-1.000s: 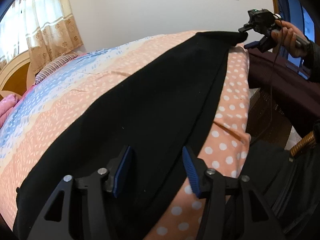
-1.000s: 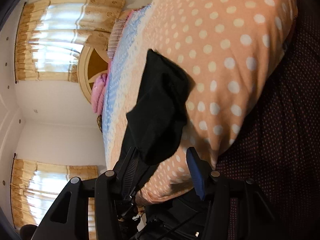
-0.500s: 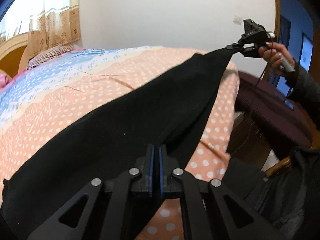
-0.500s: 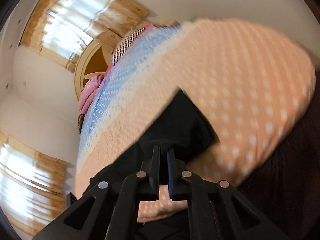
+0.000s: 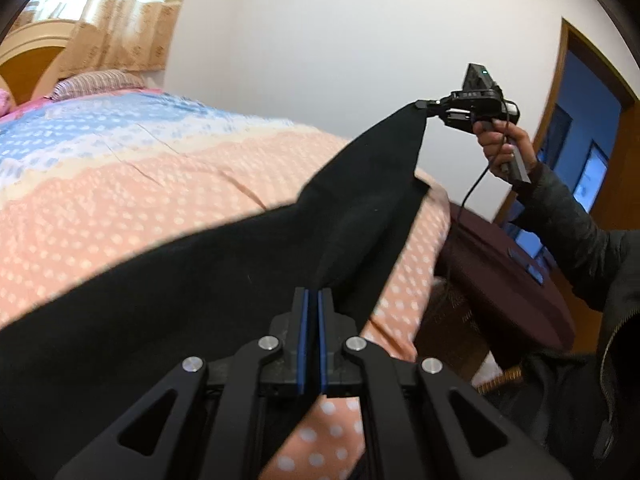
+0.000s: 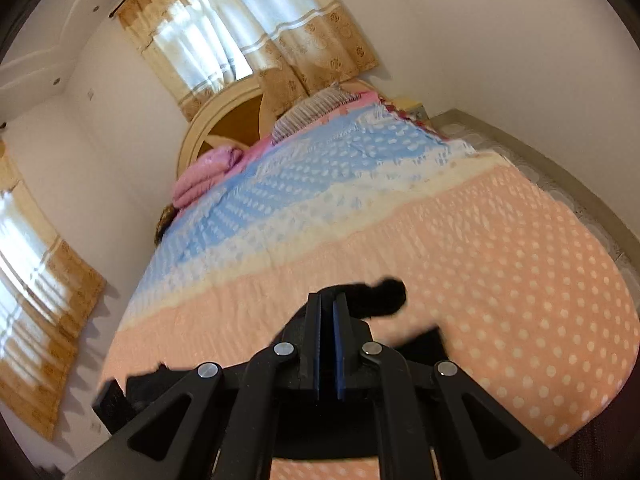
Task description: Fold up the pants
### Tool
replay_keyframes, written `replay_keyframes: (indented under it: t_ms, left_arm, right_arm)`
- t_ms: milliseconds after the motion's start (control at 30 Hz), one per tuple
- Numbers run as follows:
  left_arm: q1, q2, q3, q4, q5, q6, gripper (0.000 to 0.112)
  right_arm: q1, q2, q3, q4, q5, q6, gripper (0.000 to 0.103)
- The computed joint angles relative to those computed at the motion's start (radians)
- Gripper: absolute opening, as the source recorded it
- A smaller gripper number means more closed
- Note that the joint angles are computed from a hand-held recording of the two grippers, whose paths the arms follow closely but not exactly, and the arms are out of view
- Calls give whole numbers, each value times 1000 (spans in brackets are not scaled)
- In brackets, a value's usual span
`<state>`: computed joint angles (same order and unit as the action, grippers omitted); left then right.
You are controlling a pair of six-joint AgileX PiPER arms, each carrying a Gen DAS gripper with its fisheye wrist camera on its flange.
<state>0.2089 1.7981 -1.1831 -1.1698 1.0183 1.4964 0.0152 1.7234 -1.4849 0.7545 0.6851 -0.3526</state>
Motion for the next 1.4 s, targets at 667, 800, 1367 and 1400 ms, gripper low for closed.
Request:
replay_keyframes:
  t_ms: [667,800,1367,1400]
  left_arm:
    - [-73,-48,92,101,-129,17,5]
    - [-57,-63,105,78,-132,33,5]
    - [-74,-142,218,35,-220,130,63]
    - [-75,-140,220,40,-222,130,63]
  right_arm:
    - [-20,113,63,-65,-50,67,31]
    - [27,153,-15,-201,-61,190,7]
    - [141,-38,212,-648,-300,532,44]
    - [160,-65,239,-571,-310,437,44]
